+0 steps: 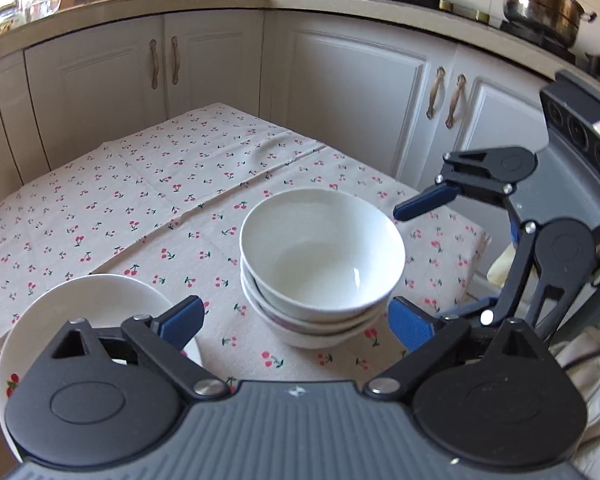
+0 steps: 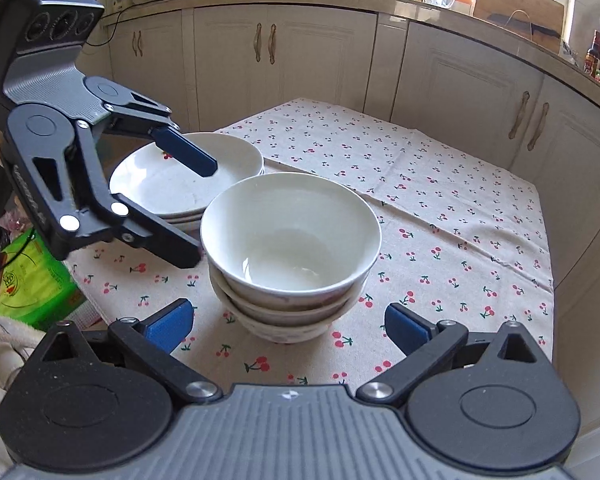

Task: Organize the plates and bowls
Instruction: 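Grip the bowl stack with the left tool while the right tool grips its opposite rim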

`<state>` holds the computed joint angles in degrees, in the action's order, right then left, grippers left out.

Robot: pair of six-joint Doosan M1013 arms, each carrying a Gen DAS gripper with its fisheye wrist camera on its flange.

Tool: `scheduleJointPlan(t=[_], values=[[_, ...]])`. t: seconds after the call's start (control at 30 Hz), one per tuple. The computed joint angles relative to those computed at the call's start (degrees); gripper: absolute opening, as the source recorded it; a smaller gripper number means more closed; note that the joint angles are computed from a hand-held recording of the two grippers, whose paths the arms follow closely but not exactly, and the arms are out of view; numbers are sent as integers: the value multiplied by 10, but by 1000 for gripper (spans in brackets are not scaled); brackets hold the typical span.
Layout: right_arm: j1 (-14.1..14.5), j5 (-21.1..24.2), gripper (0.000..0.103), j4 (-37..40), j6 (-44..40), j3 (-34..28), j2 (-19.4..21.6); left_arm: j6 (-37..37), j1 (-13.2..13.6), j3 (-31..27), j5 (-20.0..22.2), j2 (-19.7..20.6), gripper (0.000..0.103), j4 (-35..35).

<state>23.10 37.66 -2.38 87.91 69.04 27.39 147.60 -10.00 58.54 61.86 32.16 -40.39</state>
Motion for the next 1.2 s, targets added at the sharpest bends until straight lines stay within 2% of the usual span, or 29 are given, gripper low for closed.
scheduleJointPlan(t=[0.33,0.77,0.93,1.2], values=[[5,23,103,-32,1,-8,12,45,-4,3,9,5,98,37],[-6,58,103,-7,-30,-39,37,70,-17,-62,71,49,98,74],[-10,72,103,14,-75,-52,45,81,-22,-85,88,64,98,89],[-23,104,103,67,-169,-82,61,99,-25,-136,138,93,98,99]])
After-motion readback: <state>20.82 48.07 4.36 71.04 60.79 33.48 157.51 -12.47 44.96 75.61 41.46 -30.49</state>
